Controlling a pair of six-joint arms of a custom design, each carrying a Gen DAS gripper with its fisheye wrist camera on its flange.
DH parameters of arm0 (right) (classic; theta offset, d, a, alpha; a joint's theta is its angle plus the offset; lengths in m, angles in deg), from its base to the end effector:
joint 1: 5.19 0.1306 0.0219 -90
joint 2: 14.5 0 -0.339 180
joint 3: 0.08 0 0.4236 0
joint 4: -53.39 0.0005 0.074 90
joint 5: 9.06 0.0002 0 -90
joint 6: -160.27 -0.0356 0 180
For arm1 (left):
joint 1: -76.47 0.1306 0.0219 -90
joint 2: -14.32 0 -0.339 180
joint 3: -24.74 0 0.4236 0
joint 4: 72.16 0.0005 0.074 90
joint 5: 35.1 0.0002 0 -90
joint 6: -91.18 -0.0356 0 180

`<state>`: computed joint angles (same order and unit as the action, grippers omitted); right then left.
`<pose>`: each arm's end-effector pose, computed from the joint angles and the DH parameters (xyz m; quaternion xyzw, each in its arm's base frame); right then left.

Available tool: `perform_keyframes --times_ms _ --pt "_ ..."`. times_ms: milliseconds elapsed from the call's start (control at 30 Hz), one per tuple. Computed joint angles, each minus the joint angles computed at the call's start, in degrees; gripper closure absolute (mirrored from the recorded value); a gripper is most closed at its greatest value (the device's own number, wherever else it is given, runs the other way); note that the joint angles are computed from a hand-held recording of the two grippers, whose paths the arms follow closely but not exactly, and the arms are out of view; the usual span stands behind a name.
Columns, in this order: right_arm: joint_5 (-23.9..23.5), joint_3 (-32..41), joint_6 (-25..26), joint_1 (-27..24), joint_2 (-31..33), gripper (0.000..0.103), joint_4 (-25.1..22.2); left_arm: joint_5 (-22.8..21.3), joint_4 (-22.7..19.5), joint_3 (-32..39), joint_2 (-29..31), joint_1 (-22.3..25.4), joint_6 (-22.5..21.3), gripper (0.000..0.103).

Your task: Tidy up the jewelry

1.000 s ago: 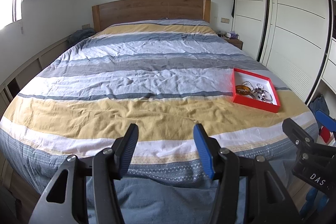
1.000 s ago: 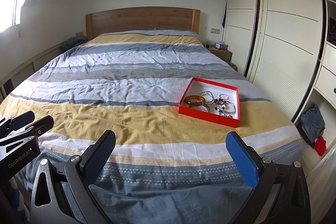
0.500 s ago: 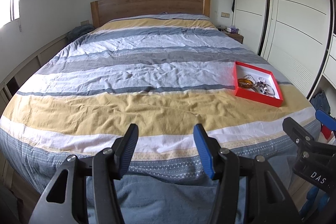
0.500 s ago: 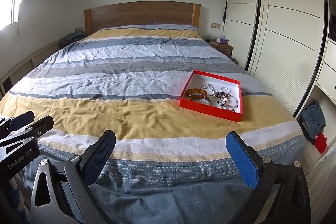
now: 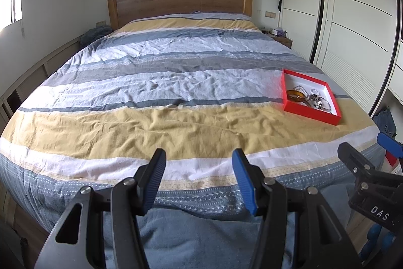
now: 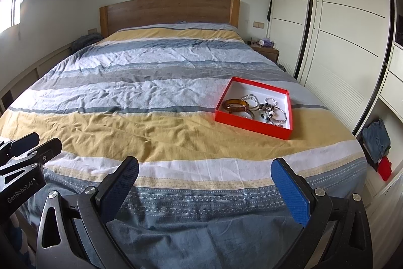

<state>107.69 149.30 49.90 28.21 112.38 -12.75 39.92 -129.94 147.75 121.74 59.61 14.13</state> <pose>0.5877 0.3678 0.4907 -0.0110 0.8989 -0.0165 0.4377 0.5878 -0.1691 0.4950 -0.0219 0.9077 0.0118 0.4189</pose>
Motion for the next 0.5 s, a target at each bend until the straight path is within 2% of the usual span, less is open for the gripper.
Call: perform_keyframes --times_ms 500 --pt "-0.51 2.61 -0.31 -0.1 2.19 0.0 -2.39 1.22 -0.49 0.26 0.84 0.53 0.19 0.051"
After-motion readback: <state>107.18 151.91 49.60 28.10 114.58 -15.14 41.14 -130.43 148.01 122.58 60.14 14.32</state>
